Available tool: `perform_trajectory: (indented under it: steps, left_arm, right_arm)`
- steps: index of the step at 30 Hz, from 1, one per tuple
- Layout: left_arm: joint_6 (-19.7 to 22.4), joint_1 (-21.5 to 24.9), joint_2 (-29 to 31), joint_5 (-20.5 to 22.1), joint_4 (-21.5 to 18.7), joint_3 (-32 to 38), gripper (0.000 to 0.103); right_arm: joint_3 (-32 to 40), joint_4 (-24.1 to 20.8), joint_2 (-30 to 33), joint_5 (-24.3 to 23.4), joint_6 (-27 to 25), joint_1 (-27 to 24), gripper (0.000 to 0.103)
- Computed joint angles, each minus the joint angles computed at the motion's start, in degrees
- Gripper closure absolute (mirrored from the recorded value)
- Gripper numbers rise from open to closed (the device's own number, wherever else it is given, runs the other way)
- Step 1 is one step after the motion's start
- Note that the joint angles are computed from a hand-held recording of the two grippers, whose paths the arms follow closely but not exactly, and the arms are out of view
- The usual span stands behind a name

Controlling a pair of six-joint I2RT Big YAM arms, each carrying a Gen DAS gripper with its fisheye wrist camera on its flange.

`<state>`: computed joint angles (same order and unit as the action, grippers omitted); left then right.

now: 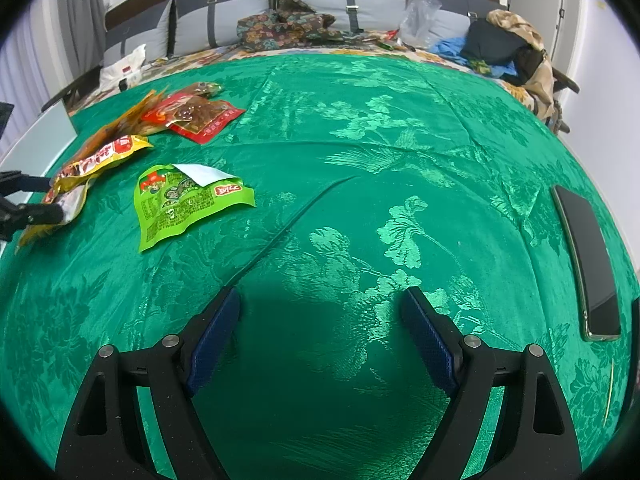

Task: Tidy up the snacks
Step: 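Close the left tool on the yellow-bordered clear peanut packet and lift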

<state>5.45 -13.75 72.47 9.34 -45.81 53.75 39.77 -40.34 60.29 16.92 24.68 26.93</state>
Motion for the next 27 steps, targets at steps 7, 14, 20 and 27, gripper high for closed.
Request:
perform_trajectory:
  steps: [7, 14, 20, 27]
  left_arm:
    - [3.8, 1.5, -1.5, 9.0, -6.5, 0.2, 0.003]
    - [13.5, -3.8, -5.4, 10.0, -16.9, -1.2, 0.004]
    - [6.7, -3.0, -6.1, 10.7, -13.7, -1.7, 0.004]
    - [2.5, -9.6, -4.1, -1.9, -9.5, -2.5, 0.016]
  right_arm:
    - [0.1, 0.0, 0.1, 0.0, 0.0, 0.0, 0.017]
    - [0.1, -0.1, 0.1, 0.0, 0.0, 0.0, 0.017]
    - [0.1, -0.1, 0.0, 0.1, 0.0, 0.0, 0.017]
    - [0.0, -0.1, 0.0, 0.1, 0.0, 0.0, 0.017]
